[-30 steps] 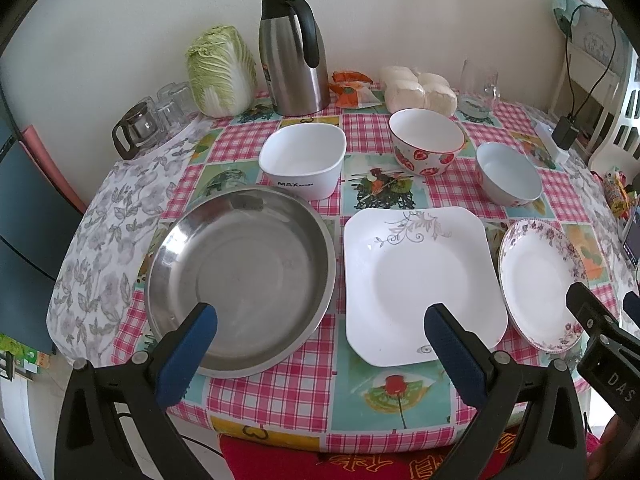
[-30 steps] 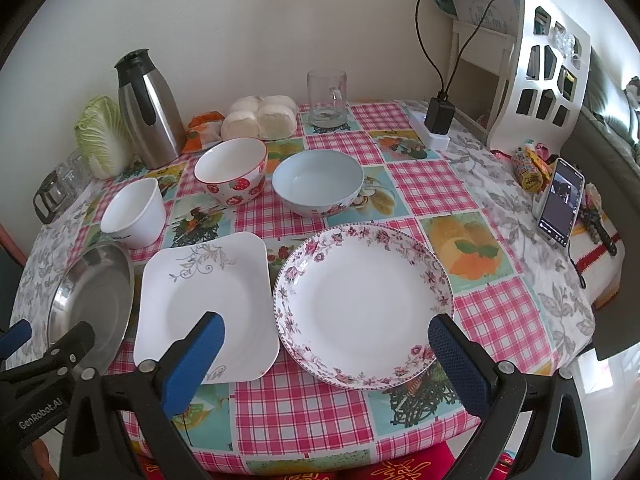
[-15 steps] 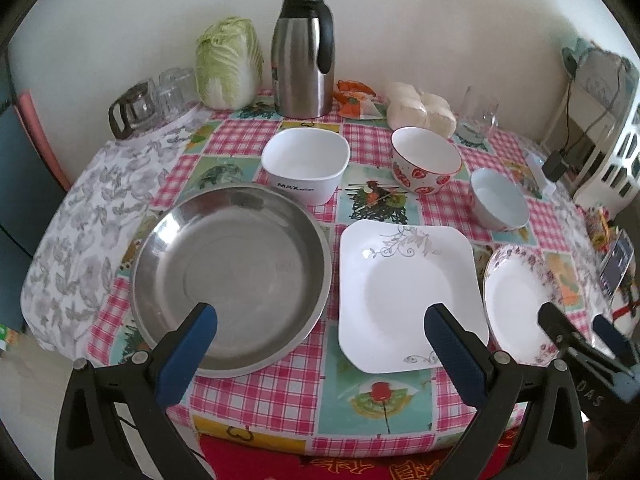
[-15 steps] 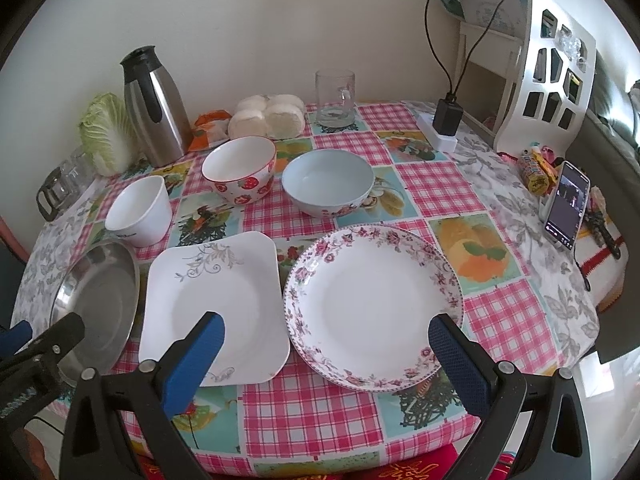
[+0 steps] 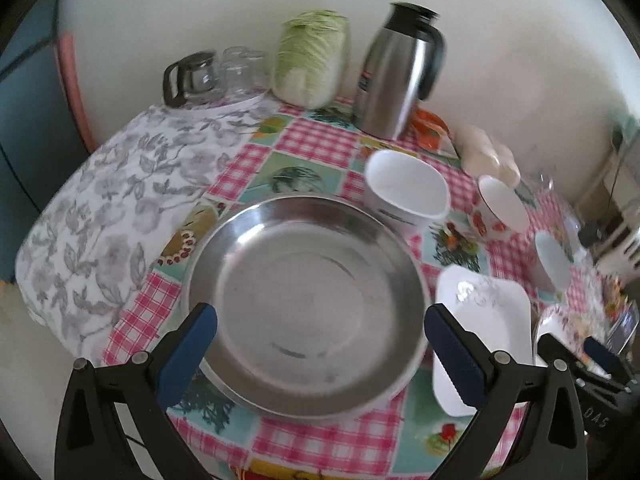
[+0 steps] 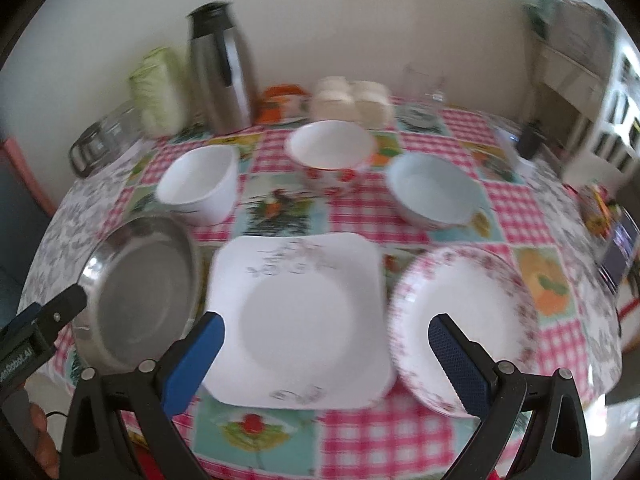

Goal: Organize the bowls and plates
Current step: 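Move the left tool to the steel basin rim and close on it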

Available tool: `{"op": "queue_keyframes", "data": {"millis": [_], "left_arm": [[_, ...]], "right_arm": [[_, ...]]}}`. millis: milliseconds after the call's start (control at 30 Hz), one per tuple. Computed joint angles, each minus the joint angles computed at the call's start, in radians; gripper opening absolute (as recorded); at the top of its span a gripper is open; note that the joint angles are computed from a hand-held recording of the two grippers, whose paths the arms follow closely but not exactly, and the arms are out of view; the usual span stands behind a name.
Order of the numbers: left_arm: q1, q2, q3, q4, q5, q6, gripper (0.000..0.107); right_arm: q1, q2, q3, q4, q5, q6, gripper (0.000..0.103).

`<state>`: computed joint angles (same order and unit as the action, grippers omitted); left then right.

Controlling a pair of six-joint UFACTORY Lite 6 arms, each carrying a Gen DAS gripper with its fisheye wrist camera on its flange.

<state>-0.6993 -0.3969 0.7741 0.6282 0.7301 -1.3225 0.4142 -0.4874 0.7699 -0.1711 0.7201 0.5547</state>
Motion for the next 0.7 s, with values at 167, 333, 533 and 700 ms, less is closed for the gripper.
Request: {"op": "queue_keyframes", "data": {"millis": [167,333,533,700], "left_arm": [[0.169,-0.088,-0.120,-0.018,-0.121,0.050,0.103],[0.340,-0.132,-0.212,-0.096,-0.239,0.175,0.103],[0.573,-0.120,-0.289,-0.476,-0.350,0.577,0.103],[0.615,-0.051,-0.306,-0.459,-0.368,0.582,0.103]], "right_arm": [[0.088,0.114,0.054,0.009,-0.094,0.011,0.103],[0.120,0.235,0.118,0.055,-0.168,-0.044,0.103],[0.094,0.414,0.185,0.290,-0.229,-0.302,0.103],[0.104,0.533,0.234,0.405,-0.283,-0.454,0.103]]}}
